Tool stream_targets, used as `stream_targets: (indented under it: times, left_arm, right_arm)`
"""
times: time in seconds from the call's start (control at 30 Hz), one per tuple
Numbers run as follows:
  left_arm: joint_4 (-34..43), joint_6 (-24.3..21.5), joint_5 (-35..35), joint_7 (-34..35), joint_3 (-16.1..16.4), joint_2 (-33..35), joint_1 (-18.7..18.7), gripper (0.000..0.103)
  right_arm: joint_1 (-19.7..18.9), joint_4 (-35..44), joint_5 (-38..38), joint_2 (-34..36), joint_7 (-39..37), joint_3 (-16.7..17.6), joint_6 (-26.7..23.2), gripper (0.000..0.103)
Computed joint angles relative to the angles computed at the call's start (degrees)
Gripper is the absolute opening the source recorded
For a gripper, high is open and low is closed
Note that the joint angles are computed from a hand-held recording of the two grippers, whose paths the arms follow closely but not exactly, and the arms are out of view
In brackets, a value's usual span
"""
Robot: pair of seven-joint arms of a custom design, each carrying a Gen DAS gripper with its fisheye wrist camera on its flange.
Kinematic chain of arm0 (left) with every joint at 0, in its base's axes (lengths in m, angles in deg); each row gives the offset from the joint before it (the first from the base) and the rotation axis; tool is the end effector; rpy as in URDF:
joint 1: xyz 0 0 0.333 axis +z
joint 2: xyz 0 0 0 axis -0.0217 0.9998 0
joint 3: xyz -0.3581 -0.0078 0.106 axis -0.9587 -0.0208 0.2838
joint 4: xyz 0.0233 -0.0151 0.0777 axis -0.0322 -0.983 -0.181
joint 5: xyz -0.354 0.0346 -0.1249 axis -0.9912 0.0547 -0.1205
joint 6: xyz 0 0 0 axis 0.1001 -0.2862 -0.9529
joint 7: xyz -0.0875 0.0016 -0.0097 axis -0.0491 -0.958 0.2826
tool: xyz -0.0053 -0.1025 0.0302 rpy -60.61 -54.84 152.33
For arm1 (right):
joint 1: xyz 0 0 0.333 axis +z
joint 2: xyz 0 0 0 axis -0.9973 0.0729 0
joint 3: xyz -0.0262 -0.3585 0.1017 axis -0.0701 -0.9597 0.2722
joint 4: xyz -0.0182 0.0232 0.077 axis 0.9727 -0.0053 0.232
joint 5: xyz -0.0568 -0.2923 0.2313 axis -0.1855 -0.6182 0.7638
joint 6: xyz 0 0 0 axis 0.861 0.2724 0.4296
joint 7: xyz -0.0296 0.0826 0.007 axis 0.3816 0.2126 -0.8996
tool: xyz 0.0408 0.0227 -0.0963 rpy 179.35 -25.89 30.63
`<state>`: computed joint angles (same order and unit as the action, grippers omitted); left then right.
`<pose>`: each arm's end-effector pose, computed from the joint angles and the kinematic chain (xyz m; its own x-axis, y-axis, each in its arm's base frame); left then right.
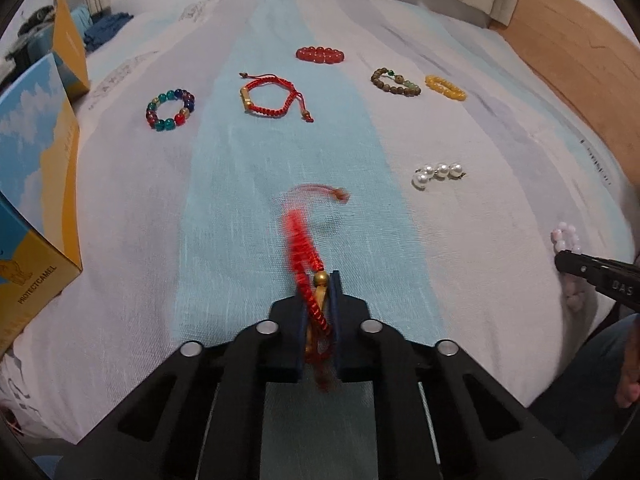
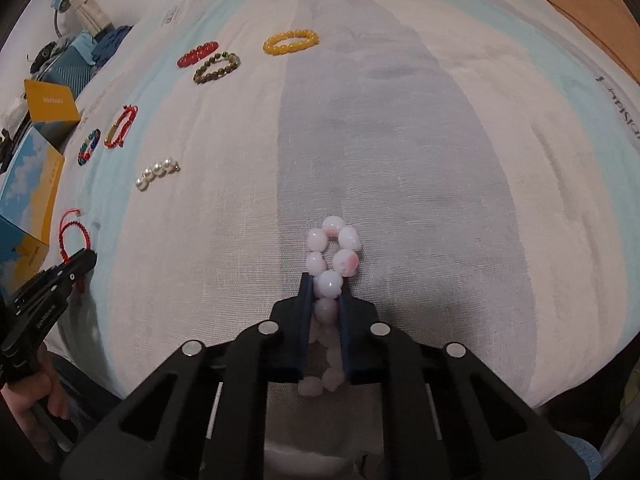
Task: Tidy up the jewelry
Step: 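Grasp the red braided bracelet with the left tool while the right tool grasps the pink bead bracelet, then carry both bracelets into the white box and open both tools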
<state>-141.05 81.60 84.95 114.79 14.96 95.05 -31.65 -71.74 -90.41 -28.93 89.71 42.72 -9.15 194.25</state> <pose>0.5650 -0.3122 0.3775 -0.1476 -0.9850 0.0891 -0.8501 0.0803 -0.5205 0.5643 0.1995 0.3768 -0.0494 -0.9854 -0.1631 -0.9079 0.1123 -0.4038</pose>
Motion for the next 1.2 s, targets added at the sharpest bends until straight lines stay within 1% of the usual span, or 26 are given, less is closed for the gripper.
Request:
stream_targets:
  times: [0.03,0.13,0.2,0.27,0.37,0.5,0.53,0.7,0.73,0.83,1.03,1.2]
  left_arm:
    - [-0.38,0.45,-0.69,0.77,-0.81,-0.36,0.81,0.006]
    - [-1.08,1.02,-1.40,1.40,-1.12,-1.23,0.99,0.006]
    - [-1.68,1.68,-1.73,1.48,-1.08,-1.90,0.96,0.006]
    - [-2.42,2.34,-2.05,1.45,-0.95,-2.83,0.98,0.006]
    - [-3.44,2.31,-2.28,1.66,-1.15,-4.38,1.35,0.006]
    - [-3.81,1.30,-0.08,0.55,-0.61,-6.26,1.10,0.006]
    - [-3.88,1.19,0.34,0.21,-0.93,-6.66,1.51,0.006]
    - [-3.81,0.26,4.33,-3.45,-1.57,-8.81,3.02,0.006]
    - [-3.72,0.04,5.62,-4.75,-1.46,-9.40,3.22,0.006]
    - [-3.15,-0.88,8.25,-6.43,-2.60,-10.76,4.93,0.006]
    - [-1.29,-3.47,11.36,-8.07,-5.32,-12.85,9.51,0.006]
    - [-1.30,-4.52,12.65,-8.66,-7.25,-14.70,13.61,0.006]
  right_arm:
    - [0.27,-0.13,-0.35,-0.14,0.38,-0.27,0.28,0.011]
    - [1.30,-0.65,-1.99,-0.65,2.23,-1.32,1.40,0.011]
    - [1.25,-1.33,-2.41,-1.20,2.68,-1.30,2.93,0.010]
    - [2.26,-1.87,-4.14,-1.84,4.24,-2.32,4.58,0.010]
    - [3.36,-2.37,-6.32,-2.63,6.41,-3.18,6.41,0.010]
    - [5.57,-1.75,-10.48,-3.62,10.39,-5.17,6.55,0.010]
    - [6.05,-1.30,-11.68,-3.89,11.44,-5.57,6.32,0.010]
    - [6.68,1.89,-15.44,-4.05,14.15,-5.33,4.86,0.010]
    - [6.87,2.80,-16.04,-3.86,14.60,-5.19,4.46,0.010]
    - [6.89,5.85,-16.01,-2.98,14.16,-3.73,2.82,0.010]
    - [8.41,13.09,-16.02,-0.46,12.59,-2.02,-0.52,0.010]
    - [9.86,19.96,-14.58,2.52,9.98,-0.59,-3.13,0.010]
